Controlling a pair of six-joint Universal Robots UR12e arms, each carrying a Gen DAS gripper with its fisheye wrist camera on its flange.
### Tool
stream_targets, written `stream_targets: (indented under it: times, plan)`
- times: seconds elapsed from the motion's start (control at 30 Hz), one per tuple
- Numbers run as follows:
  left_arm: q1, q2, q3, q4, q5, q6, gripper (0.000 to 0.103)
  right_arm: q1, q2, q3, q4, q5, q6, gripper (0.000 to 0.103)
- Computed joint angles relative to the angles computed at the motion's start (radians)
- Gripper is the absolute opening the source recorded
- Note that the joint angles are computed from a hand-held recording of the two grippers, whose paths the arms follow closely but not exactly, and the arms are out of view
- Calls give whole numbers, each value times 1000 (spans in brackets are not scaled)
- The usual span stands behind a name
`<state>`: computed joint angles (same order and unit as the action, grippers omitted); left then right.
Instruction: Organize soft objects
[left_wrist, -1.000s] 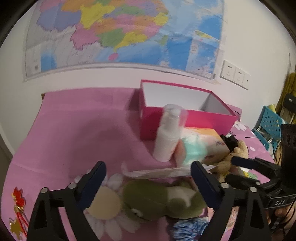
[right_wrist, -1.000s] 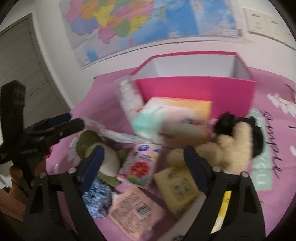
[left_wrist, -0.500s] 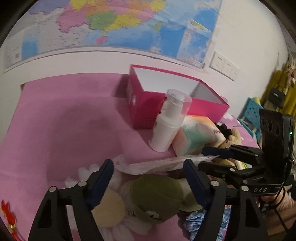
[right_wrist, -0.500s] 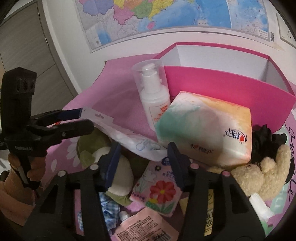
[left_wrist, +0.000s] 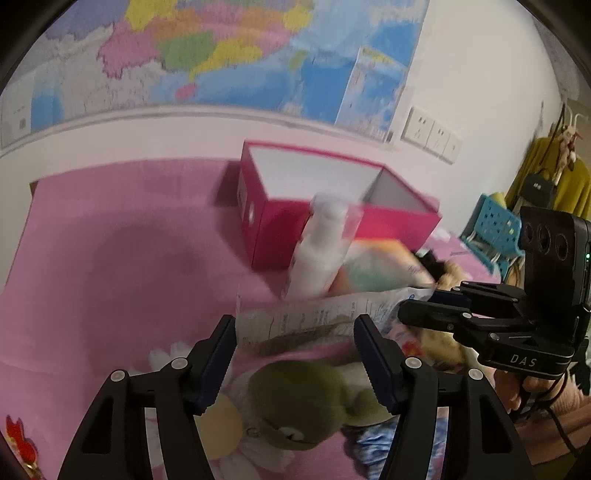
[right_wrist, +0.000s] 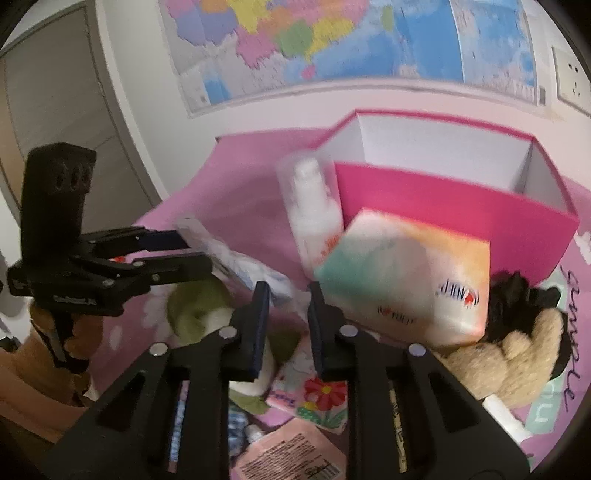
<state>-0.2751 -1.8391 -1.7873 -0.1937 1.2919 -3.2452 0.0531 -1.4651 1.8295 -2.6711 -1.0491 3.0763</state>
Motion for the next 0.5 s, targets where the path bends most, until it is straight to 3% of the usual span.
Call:
stream_targets:
  times: [0.27, 0.5]
  plan:
    - [-15, 15, 40, 120, 12, 8, 66, -24, -24, -18, -141, 57, 30, 16]
    - [-24, -26, 144, 125, 11, 48, 66, -54, 9, -73, -247, 60, 81, 16]
